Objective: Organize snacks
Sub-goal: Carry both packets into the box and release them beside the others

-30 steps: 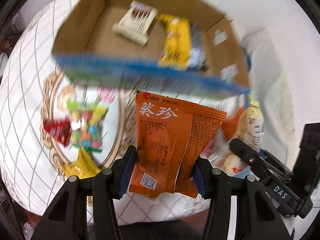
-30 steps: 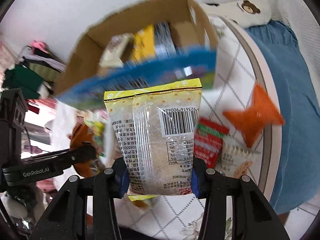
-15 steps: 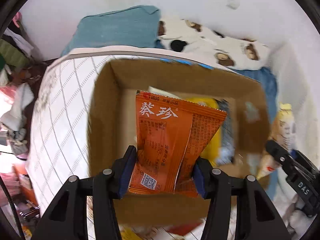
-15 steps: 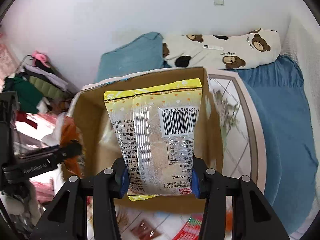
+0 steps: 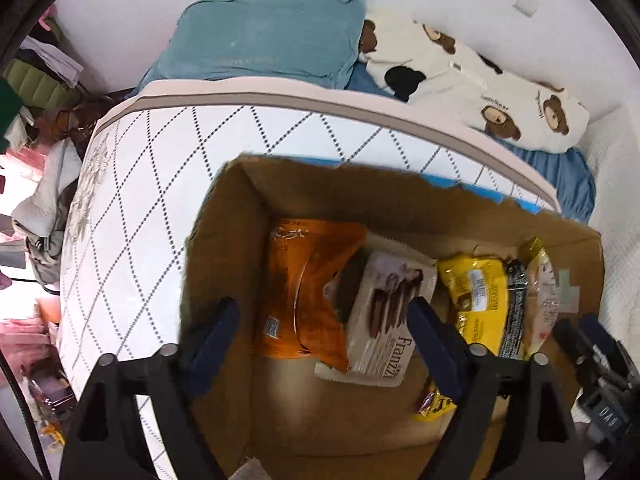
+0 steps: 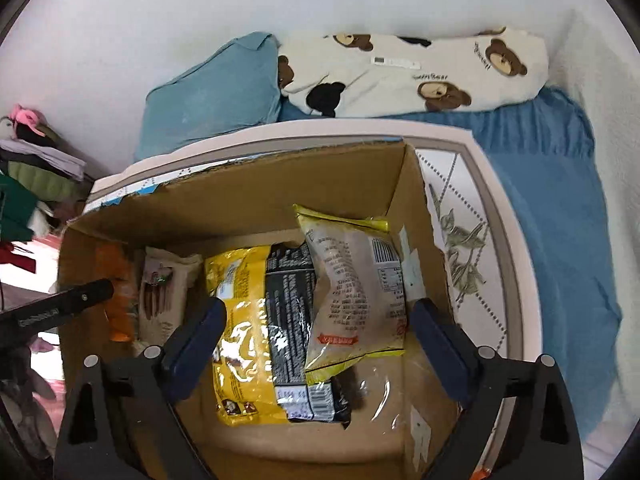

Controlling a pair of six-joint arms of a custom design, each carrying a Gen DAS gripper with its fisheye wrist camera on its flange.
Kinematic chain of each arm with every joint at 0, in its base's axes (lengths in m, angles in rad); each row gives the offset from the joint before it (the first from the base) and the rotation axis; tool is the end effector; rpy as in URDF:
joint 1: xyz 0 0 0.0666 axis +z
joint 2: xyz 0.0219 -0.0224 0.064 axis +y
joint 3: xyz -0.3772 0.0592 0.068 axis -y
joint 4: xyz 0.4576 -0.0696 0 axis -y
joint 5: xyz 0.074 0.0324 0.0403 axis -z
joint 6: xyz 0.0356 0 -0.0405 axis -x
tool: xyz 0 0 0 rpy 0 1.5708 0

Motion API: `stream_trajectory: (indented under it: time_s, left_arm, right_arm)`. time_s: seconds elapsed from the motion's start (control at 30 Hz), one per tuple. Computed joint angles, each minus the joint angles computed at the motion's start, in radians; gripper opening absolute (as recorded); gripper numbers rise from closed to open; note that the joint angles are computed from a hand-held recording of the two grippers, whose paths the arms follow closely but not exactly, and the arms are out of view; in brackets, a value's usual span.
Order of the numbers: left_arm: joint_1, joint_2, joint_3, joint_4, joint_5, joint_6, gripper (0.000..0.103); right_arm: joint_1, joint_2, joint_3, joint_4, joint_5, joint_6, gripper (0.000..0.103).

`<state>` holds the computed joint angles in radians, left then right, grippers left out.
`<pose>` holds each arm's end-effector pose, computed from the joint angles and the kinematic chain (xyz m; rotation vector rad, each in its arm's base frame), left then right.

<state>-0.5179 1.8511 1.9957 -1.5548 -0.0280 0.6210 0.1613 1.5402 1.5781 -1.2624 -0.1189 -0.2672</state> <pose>0.5753 -0.3271 0.4320 -0.1574 2.9857 -0.0945 0.5645 0.0957 0.4241 0.1198 2.8138 0.2685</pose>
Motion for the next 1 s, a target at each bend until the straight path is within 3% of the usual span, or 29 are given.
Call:
stream_trajectory:
  time_s: [0.03,0.23,0.53,1.0]
  left_arm:
    - [-0.003,0.002,0.004,-0.003,-0.002,-0.002,0.097]
    - [-0.014,-0.019,-0.034,0.009,0.021,0.011,0.097]
    - [-0.057,-0.111,-0.145,0.059,-0.005,0.036,0.097]
    - [-0.167,-0.352,-0.356,0.193,-0.156,0.057,0.097]
  right_arm:
    - [0.003,0.002,0.001,0.001,-0.002,0.002,0.097]
    - [0.012,0.0,-0.002,-0.008,0.007,0.011,0.098]
    - [0.038,-0.075,-0.08,-0.01,0.039,0.023,0.098]
    - [0.086,-0.331,-0.272,0.055,0.124,0.026,0.098]
